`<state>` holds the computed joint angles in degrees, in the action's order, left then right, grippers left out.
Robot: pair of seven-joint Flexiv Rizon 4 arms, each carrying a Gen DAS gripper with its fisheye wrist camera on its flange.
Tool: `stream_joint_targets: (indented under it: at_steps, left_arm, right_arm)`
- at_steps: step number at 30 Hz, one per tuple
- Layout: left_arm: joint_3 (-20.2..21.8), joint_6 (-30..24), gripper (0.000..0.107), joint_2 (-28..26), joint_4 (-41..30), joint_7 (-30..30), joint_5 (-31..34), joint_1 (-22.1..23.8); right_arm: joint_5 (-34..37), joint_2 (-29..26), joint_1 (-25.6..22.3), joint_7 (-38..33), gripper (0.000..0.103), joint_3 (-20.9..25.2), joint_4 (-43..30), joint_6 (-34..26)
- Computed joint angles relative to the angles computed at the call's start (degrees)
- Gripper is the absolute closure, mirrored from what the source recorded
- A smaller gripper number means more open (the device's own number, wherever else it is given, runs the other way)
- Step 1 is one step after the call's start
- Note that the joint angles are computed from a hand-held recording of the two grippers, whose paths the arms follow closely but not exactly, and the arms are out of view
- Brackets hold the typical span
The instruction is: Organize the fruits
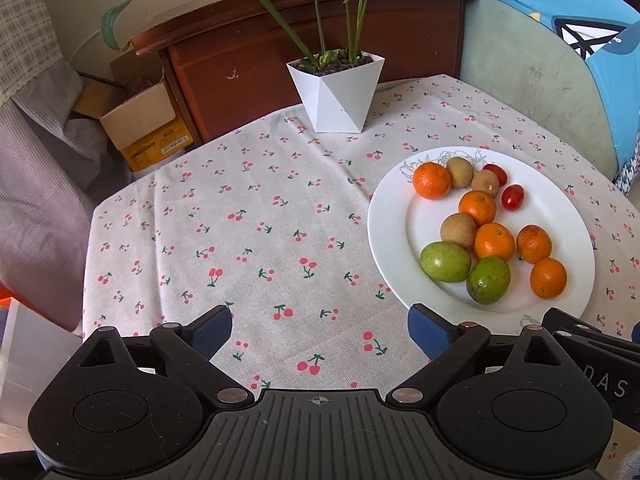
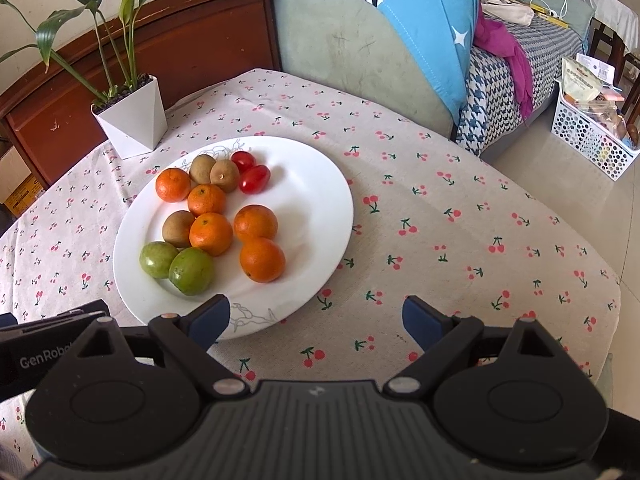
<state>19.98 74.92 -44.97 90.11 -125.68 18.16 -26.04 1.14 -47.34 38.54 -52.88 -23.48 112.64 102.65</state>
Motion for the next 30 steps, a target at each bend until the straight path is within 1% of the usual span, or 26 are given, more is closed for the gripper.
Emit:
stream_joint_targets:
  at_steps: [8, 16, 30]
  left_arm:
    - [-0.77, -0.21, 0.011, -0.23, -0.29, 0.69, -0.42, 0.79]
    - [-1.51, -0.50, 0.011, -0.35, -0.16, 1.61, -1.31, 1.60]
    - [-0.92, -0.52, 0.011, -0.33, -0.07, 1.81, -1.18, 1.18]
  right_arm:
    - [-0.09, -0.36, 0.39, 0.15, 0.010, -0.47, -0.38, -0.32]
    - [-0.62, -0.54, -0.21, 0.40, 0.010, 0.21, -0.83, -0.61]
    - [-0.91, -0.80, -0.83, -0.11, 0.010, 0.98, -0.94, 0.30]
